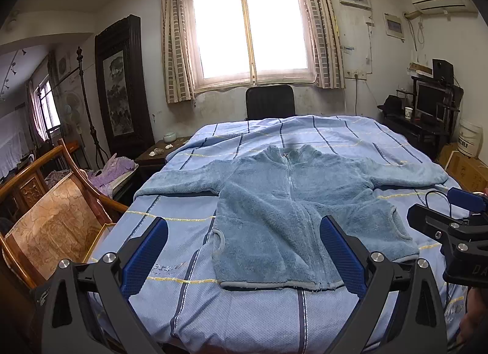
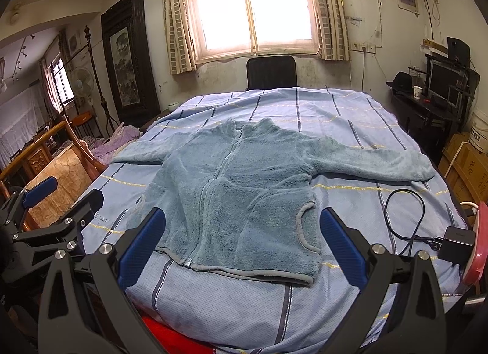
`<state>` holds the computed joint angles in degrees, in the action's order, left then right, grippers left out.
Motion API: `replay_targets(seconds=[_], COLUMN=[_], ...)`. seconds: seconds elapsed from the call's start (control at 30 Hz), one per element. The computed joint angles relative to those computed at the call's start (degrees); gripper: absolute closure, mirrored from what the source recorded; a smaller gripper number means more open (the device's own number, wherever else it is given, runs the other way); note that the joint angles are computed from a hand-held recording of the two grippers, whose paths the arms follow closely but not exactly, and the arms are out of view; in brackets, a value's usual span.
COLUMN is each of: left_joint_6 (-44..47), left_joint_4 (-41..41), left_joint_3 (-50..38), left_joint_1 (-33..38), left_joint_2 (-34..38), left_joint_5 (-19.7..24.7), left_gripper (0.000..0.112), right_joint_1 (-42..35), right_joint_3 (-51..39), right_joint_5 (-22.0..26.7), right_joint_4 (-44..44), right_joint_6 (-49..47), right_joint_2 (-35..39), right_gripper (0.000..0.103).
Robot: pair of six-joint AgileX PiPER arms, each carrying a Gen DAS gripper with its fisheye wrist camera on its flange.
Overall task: Fold large clothes
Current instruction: 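Move both tools toward the hem of the blue fleece jacket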
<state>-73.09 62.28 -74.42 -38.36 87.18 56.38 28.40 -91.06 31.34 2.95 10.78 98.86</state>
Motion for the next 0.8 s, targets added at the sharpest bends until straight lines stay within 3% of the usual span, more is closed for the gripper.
replay_targets(seconds=[0.8], left_joint_6=[0.40], left_joint_4=[-1.07], left_joint_3=[0.53], left_joint_1=[1.29], left_joint_2=[0.52], left_joint_5=[-1.18], left_gripper=[0.013], right_joint_1=[-0.78], right_joint_3=[-1.40], right_joint_5=[1.49], right_joint_4=[2.72], right_joint_6=[-2.30], right_joint_2=[1.78], right_gripper=[0.004])
